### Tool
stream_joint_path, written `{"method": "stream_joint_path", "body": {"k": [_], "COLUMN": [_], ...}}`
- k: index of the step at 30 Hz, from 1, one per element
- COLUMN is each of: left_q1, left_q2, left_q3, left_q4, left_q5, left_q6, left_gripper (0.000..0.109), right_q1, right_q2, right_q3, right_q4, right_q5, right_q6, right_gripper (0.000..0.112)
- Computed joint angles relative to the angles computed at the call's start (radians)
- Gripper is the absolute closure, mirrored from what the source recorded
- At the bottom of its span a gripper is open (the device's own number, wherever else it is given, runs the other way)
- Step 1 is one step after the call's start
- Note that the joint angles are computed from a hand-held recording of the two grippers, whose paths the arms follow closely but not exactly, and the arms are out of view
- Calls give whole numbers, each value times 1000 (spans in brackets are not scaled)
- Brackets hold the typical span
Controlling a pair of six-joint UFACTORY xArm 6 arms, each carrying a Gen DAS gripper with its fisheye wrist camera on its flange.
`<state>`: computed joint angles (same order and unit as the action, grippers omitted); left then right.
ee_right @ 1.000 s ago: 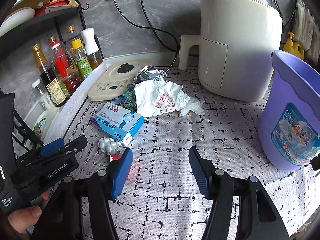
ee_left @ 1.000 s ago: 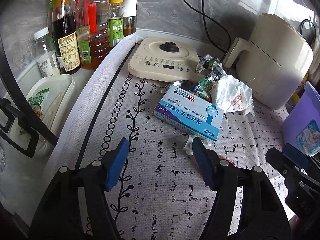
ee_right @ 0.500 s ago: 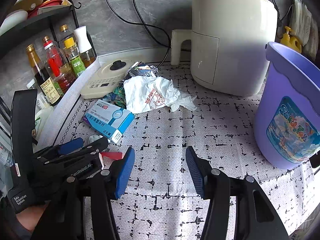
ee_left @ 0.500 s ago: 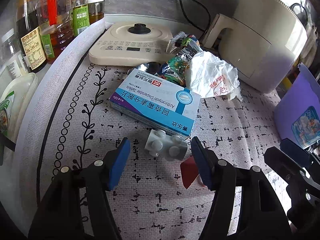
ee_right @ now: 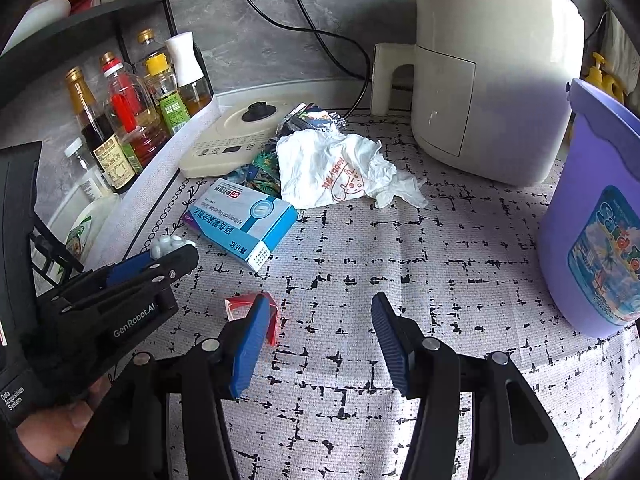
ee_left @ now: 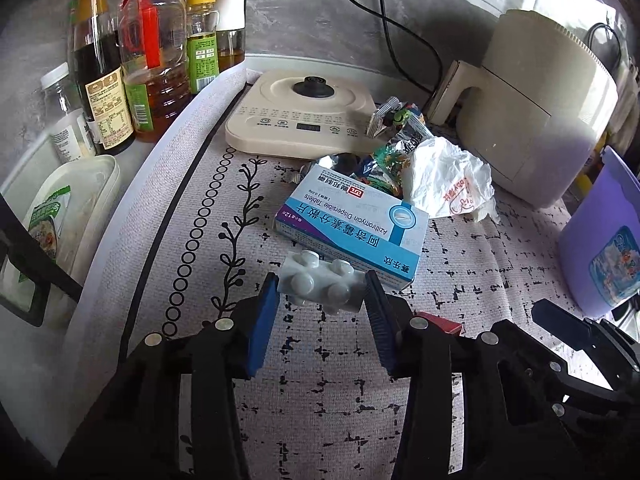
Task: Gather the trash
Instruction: 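Grasp the white pill blister with the left tool while the right tool grasps the red paper piece, then lift both held items and carry them over the lavender bucket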
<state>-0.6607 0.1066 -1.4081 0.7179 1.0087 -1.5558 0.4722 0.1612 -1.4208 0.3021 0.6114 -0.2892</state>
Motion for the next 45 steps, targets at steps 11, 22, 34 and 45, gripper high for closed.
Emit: {"method": "stream_joint_path", "body": {"k": [11,22,34,45], "left_q1": [-16,-12,-17,14], "left_q2": [-82,-73,-20,1], "left_q3": [132,119,13,30], "left_q4": [14,14,44,14], "left_q5": [37,35,43,42], "left_q6": [-95,-92,-54,-30], "left_gripper": [65,65,65,65], "right_q1": [44,61,16,14], "right_q2": [30,54,10,91], "right_q3": [22,-16,-25,-88], "right_q4": [58,72,84,136], "right_q5": [-7,24,32,52], "right_q6": [-36,-68,-72,-76], "right_gripper": [52,105,108,71]}}
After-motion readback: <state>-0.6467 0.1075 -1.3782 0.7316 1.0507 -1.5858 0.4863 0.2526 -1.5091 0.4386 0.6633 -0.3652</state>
